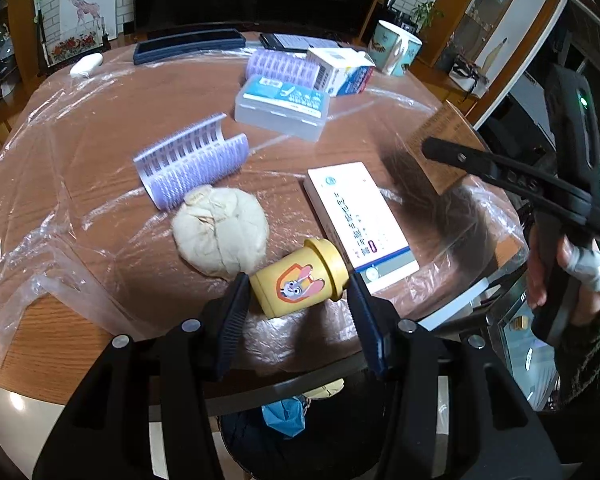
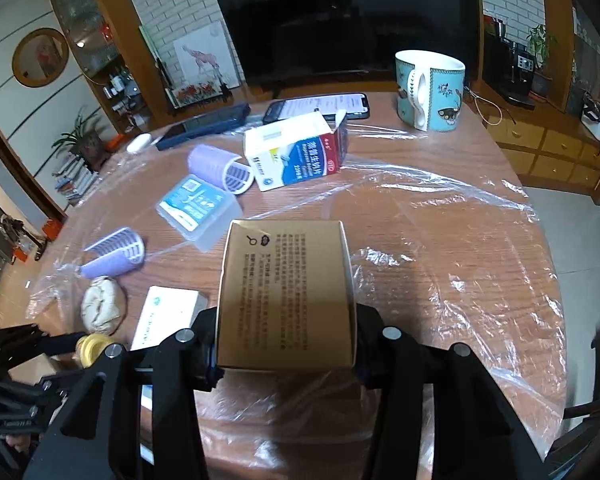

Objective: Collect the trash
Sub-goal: 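Lift the yellow cup with the left tool while the right tool lifts the cardboard box toward the bin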

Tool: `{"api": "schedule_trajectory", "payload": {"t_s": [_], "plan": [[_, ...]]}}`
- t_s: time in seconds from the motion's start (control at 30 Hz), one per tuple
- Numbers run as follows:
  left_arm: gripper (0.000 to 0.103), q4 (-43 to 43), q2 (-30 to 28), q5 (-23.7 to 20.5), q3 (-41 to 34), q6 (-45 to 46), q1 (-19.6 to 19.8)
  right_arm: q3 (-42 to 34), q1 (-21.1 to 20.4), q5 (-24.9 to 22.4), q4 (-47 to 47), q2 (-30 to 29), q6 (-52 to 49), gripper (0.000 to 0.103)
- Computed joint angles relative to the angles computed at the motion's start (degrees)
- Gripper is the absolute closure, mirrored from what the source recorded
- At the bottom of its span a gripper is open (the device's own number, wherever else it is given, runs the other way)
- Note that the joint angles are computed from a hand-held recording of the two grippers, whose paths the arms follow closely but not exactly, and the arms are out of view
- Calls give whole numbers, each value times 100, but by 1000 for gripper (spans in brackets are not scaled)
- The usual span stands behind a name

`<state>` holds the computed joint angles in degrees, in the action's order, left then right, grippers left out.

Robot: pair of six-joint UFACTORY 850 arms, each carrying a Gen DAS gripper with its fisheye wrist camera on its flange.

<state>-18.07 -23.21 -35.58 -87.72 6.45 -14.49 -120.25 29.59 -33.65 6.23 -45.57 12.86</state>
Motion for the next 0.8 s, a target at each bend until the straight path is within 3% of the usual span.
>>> {"api": "schedule_trajectory", "payload": {"t_s": [0.33, 0.8], "plan": [[52, -208, 158, 166, 127, 306, 124, 724, 49, 352, 1075, 531, -713, 56], [52, -440, 424, 270, 340, 786, 208, 1517, 269, 484, 1687, 1121, -1161, 56]]}}
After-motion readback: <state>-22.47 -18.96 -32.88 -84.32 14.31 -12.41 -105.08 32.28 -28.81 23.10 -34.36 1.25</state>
